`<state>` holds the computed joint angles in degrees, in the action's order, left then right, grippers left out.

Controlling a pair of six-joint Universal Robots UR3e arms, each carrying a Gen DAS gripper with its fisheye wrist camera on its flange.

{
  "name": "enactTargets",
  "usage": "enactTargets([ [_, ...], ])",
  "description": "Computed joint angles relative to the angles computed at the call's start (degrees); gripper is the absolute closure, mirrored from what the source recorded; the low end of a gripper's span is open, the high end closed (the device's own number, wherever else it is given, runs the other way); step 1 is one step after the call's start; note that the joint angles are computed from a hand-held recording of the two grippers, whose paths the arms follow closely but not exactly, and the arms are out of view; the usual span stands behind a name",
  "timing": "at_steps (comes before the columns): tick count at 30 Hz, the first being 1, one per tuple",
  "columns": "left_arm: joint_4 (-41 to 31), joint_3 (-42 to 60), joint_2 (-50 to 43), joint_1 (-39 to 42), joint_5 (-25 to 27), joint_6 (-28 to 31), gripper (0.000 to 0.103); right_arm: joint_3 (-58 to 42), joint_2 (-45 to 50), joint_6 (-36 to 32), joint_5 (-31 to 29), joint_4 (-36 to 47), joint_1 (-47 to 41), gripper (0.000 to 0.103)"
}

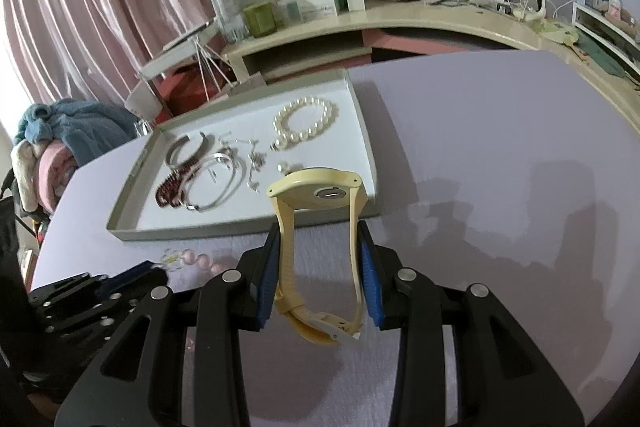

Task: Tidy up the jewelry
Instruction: 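Carry the pink bracelet into the tray and open the left gripper while the right gripper carries the watch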

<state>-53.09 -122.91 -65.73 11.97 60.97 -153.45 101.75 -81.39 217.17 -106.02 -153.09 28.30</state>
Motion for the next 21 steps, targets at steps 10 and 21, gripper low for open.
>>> enactTargets([
  [10, -14.7, 12.3, 5.6, 8.8, -12.7, 4.6, 0.090, -0.3, -2.2, -0.9, -1.1, -1.2, -0.3, 0.066],
  [21, -11.8, 22.7, 0.5, 13.4, -15.2, 0.2, 0.090, -1.8, -3.0, -2.4, -2.8, -1.9, -0.8, 0.066],
])
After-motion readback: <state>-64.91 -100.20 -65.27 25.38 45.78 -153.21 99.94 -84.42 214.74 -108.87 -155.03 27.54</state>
